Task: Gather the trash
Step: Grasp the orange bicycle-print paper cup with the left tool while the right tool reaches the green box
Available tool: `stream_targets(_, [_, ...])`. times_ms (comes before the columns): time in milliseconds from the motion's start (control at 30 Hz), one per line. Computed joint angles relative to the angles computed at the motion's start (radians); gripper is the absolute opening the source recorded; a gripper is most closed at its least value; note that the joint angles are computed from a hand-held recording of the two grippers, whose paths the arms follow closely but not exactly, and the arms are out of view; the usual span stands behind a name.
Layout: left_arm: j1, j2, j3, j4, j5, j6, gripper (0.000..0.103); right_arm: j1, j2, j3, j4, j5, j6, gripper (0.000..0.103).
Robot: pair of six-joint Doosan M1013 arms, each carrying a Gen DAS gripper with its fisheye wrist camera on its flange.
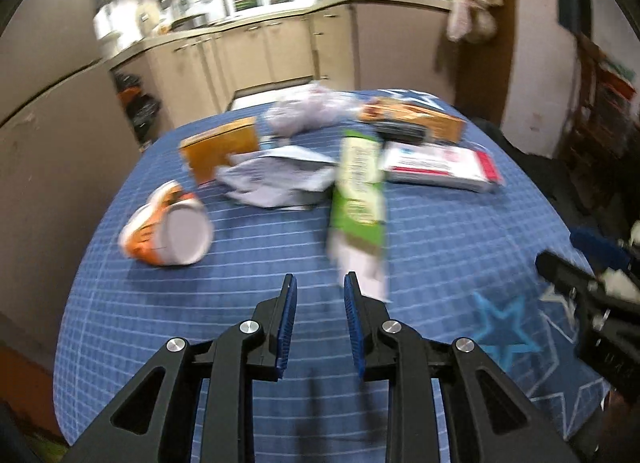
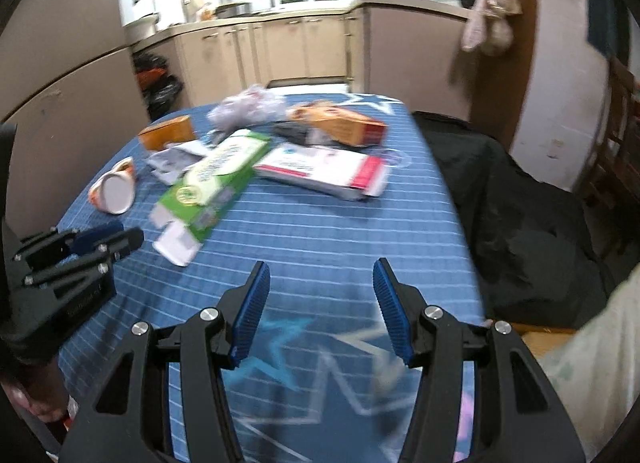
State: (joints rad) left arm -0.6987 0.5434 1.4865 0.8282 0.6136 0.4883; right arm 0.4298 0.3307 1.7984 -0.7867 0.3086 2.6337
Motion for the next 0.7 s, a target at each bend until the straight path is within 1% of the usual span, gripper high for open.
stream_targets(133, [0.034,-0.021,0.021,0.059,0.021,-0.105,0.031,0.014,0.028,-0.041,0.109,-0.031,-0.139,0.052])
stream_targets(200, [0.049,-0.024,0.022,0.083,0.04,-0.143,0.032,0.019,0.046,-0.068,0.175,-0.037,-0.214,0.052])
stream_targets(267, [0.07,-0.023,0.017,0.09,0.059,-0.154,0.034,0.021,0.064,-0.097,0.268,-0.04,-0.305,0.053])
stream_targets(333, [0.092,-0.021,0.009,0.068,0.058,-0.129,0.036,0.022,0.078,-0.116,0.331,-0.038,-0.362,0.06])
stream_targets(367, [0.101,-0.02,0.006,0.055,0.053,-0.115,0.037,0.022,0.087,-0.13,0.371,-0.039,-0.395,0.062])
stream_targets(433, [0.125,-0.019,0.001,0.021,0.032,-0.077,0.045,0.024,0.099,-0.148,0.409,-0.035,-0.424,0.075])
stream_targets(467, [0.136,-0.019,-0.001,0.006,0.019,-0.061,0.05,0.027,0.104,-0.156,0.401,-0.028,-0.412,0.078])
stream_targets(500, [0.15,-0.021,0.0,-0.023,-0.005,-0.028,0.065,0.03,0.111,-0.167,0.382,-0.021,-0.386,0.084])
stream_targets(533, [0.164,-0.024,0.003,-0.048,-0.033,-0.001,0.073,0.032,0.116,-0.174,0.37,-0.016,-0.367,0.089])
stream_targets(567, [0.178,-0.024,0.004,-0.085,-0.061,0.038,0.076,0.032,0.121,-0.183,0.373,-0.009,-0.362,0.092])
stream_targets(600, [0.19,-0.024,0.005,-0.133,-0.083,0.083,0.081,0.033,0.129,-0.195,0.369,0.005,-0.349,0.096])
stream_targets(633, [0.202,-0.023,0.003,-0.191,-0.107,0.134,0.084,0.033,0.136,-0.206,0.364,0.015,-0.332,0.097])
stream_targets(667, [0.219,-0.02,-0.003,-0.292,-0.131,0.21,0.086,0.031,0.144,-0.215,0.384,0.021,-0.337,0.097])
stream_targets(700, [0.226,-0.015,-0.011,-0.341,-0.133,0.24,0.089,0.028,0.149,-0.223,0.417,0.026,-0.356,0.097])
